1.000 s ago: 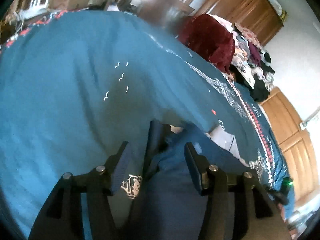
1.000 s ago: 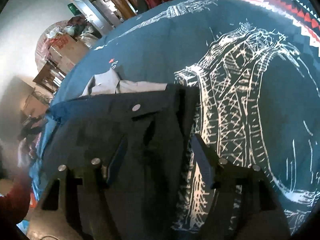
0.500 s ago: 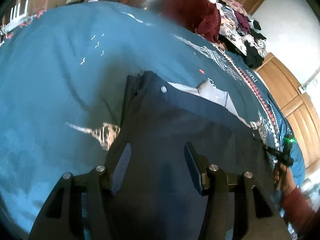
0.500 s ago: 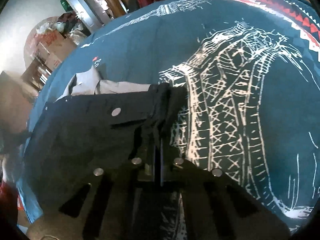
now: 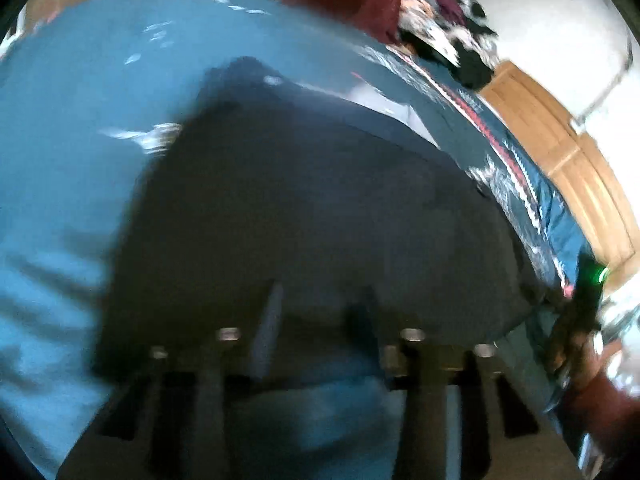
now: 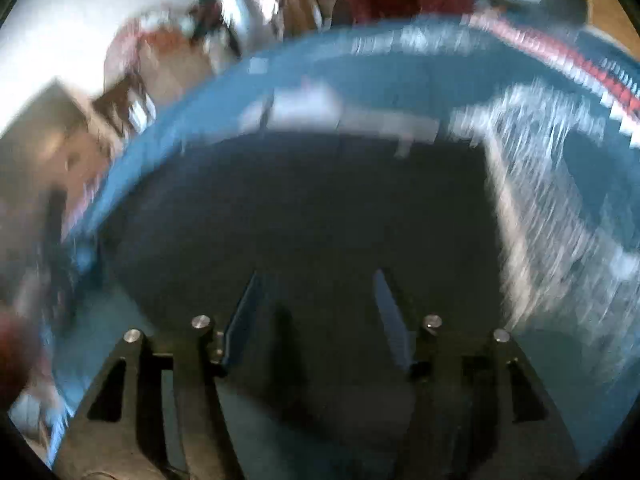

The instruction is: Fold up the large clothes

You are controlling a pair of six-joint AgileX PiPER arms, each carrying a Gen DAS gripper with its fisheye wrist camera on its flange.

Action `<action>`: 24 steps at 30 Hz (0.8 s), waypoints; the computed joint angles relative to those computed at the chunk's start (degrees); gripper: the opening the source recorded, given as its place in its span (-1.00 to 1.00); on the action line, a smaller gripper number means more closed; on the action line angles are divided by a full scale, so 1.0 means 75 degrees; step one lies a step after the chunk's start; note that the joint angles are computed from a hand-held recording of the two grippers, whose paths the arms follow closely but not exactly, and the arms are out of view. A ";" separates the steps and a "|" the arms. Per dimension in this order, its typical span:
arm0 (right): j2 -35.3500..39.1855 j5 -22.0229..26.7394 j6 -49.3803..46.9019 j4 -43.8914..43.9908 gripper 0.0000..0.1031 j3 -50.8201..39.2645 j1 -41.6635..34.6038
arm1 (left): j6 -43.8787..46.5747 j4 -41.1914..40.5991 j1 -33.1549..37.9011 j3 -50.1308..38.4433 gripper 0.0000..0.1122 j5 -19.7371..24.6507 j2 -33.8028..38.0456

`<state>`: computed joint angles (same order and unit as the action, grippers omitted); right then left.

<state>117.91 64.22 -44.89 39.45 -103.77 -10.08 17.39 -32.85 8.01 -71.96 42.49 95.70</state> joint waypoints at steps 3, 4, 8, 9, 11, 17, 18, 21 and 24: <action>-0.0294 -0.0050 -0.0396 0.0284 -0.01 0.0655 -0.0665 | 0.0061 0.0184 0.1196 0.0466 -0.36 0.0391 -0.0793; -0.0445 -0.0140 -0.0273 0.0077 0.00 0.0749 -0.0808 | -0.0266 0.0676 0.1453 0.0687 -0.32 0.0264 -0.1164; -0.1690 -0.1087 0.0360 -0.1055 0.24 0.1758 -0.1161 | -0.2657 0.3486 0.1140 0.1183 -0.12 0.0165 -0.2485; -0.2042 -0.1316 0.0325 -0.0961 0.38 0.2150 -0.1237 | -0.3421 0.4051 0.0692 0.1444 -0.11 0.0008 -0.2861; -0.2815 -0.1895 0.0286 -0.0664 0.76 0.3210 -0.1228 | -0.4948 0.5022 -0.0586 0.1996 0.02 -0.0282 -0.3421; -0.3543 -0.4099 0.1817 -0.2160 0.91 0.5228 0.0420 | -0.9532 0.8478 -0.4313 0.2245 0.45 0.0616 -0.2432; -0.3504 -0.4304 0.2370 -0.2641 0.96 0.5290 0.0632 | -1.0295 0.9172 -0.4875 0.2186 0.64 0.0991 -0.2209; -0.3425 -0.4742 0.2840 -0.3051 1.00 0.5523 0.0751 | -1.1718 0.9883 -0.5641 0.1775 0.84 0.2054 -0.1448; -0.3455 -0.4840 0.3141 -0.3346 1.00 0.5584 0.0836 | -1.1638 0.9621 -0.5504 0.1659 0.84 0.2090 -0.1357</action>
<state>92.00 27.92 -21.33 14.36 -61.89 -3.81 -69.90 39.30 -33.27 -59.52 58.17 85.52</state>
